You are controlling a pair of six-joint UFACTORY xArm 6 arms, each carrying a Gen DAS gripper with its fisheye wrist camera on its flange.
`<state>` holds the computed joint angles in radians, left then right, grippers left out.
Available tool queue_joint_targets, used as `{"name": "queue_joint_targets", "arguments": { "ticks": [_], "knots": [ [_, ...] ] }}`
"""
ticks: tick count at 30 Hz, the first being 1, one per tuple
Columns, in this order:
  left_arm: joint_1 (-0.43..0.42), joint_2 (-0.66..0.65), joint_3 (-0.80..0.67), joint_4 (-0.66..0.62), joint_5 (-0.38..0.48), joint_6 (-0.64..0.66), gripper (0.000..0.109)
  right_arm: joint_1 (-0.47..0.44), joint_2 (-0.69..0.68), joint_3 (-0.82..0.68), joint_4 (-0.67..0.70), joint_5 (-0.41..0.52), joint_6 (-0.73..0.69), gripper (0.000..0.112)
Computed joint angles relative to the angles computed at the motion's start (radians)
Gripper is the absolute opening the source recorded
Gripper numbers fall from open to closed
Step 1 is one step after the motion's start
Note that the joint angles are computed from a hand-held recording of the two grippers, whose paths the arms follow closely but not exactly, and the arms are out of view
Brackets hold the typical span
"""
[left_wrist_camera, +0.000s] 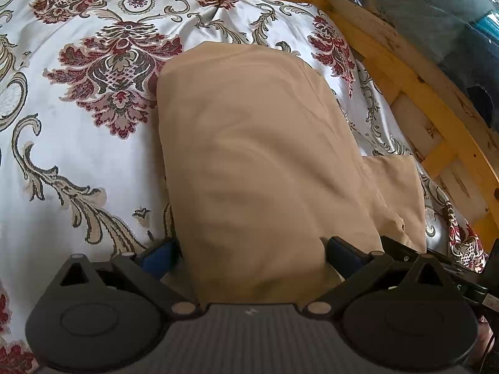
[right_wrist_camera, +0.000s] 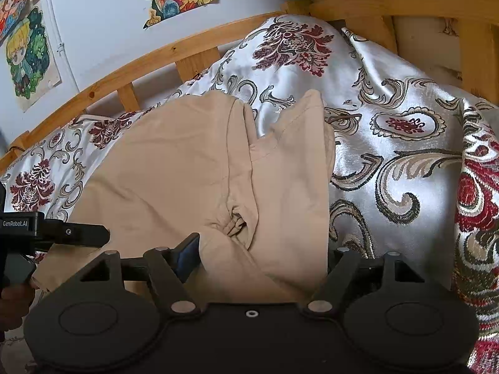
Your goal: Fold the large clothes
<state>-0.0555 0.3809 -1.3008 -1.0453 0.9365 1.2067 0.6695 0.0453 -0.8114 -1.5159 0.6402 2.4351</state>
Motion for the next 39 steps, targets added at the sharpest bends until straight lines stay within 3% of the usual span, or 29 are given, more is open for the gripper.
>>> {"name": "queue_joint_targets", "arguments": {
  "ticks": [16, 29, 39],
  "knots": [
    [-0.006, -0.020, 0.028, -0.014, -0.031, -0.001, 0.103, -0.034, -0.002, -0.008, 0.062, -0.052, -0.072, 0.076],
    [0.047, 0.067, -0.114, 0.037, 0.113, -0.087, 0.103, -0.040, -0.003, -0.006, 0.055, -0.065, -0.068, 0.078],
    [0.011, 0.128, -0.185, 0.080, 0.132, -0.093, 0.103, -0.040, -0.001, -0.005, 0.037, -0.067, -0.058, 0.079]
  ]
}}
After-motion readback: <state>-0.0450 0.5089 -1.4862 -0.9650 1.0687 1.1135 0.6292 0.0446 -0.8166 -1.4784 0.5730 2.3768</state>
